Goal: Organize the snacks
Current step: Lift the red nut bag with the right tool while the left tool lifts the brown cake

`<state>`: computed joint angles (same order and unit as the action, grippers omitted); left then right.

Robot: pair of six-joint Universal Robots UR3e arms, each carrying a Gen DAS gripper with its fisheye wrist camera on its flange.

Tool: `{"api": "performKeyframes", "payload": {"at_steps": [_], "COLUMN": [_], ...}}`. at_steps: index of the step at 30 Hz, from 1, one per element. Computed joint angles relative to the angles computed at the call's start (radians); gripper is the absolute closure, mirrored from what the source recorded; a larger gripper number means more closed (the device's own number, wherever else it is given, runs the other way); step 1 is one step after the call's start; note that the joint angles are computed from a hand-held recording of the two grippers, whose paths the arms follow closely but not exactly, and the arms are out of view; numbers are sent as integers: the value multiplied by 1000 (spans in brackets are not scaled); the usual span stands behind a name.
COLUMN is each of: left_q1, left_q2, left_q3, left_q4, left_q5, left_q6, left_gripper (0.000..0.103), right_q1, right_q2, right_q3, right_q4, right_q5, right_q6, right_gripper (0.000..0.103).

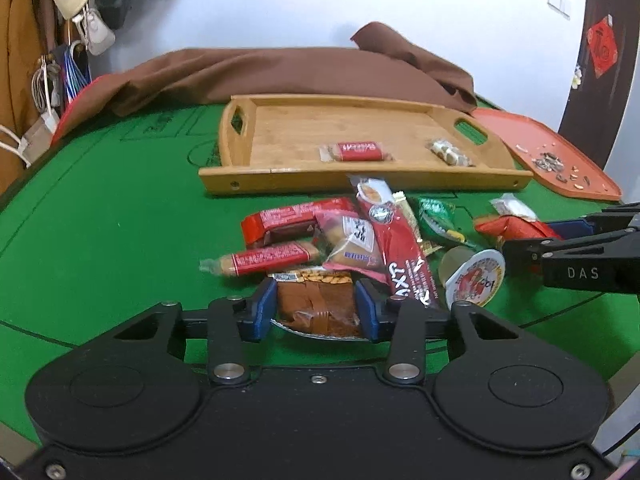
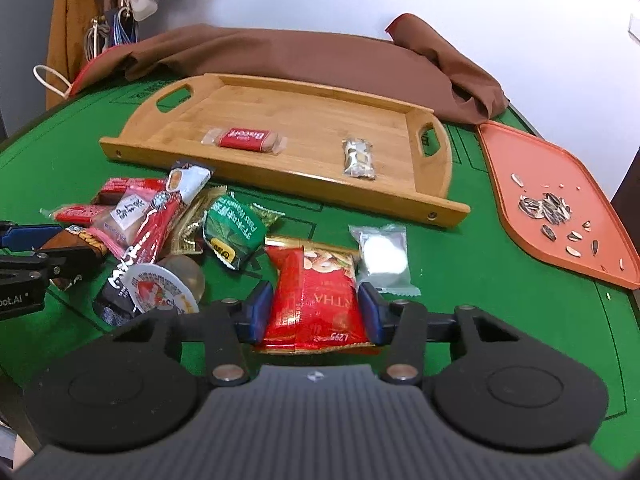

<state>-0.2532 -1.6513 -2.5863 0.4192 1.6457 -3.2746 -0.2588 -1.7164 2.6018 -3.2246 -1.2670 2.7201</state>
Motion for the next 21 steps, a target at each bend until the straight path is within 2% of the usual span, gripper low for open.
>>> {"api": "performKeyframes", "payload": {"at_steps": [2, 3, 4, 7, 11, 14, 15, 16, 18, 21], "left_q1": [5, 9, 11, 42, 42, 51, 41, 23, -22, -69], "left_q2": [30, 49, 69, 131, 157, 149, 133, 111, 61, 17], "left_q3": [-12, -19, -21, -39, -52, -73, -76, -75, -63, -58], "left_q4": [-4, -8, -18, -42, -52, -34, -21, -3, 30, 69], "left_q5": [-8, -12, -10, -42, -42, -56, -41, -13, 51, 106], "left_q6": [4, 4, 2, 10, 16, 2, 0, -3, -8, -11], "left_gripper": [67, 88, 100, 100, 100, 93, 86, 70, 55, 50], "right_q1": [-18, -29, -37, -41, -43, -48, -47, -47, -49, -60], "right_q2": [-41, -63, -80, -112, -135, -142, -137, -132, -128, -132], "right_q3": [-2, -2, -4, -3, -3, 1, 3, 5, 8, 16], "right_q4": [45, 69, 87, 92, 103, 112, 107, 106, 107, 112], "right_q5": [24, 39, 49, 54, 59, 64, 60, 58, 56, 62], "right_q6": [2, 2, 4, 9, 9, 7, 9, 10, 12, 10], "right_gripper": [52, 52, 52, 53, 53, 53, 52, 52, 52, 51]}}
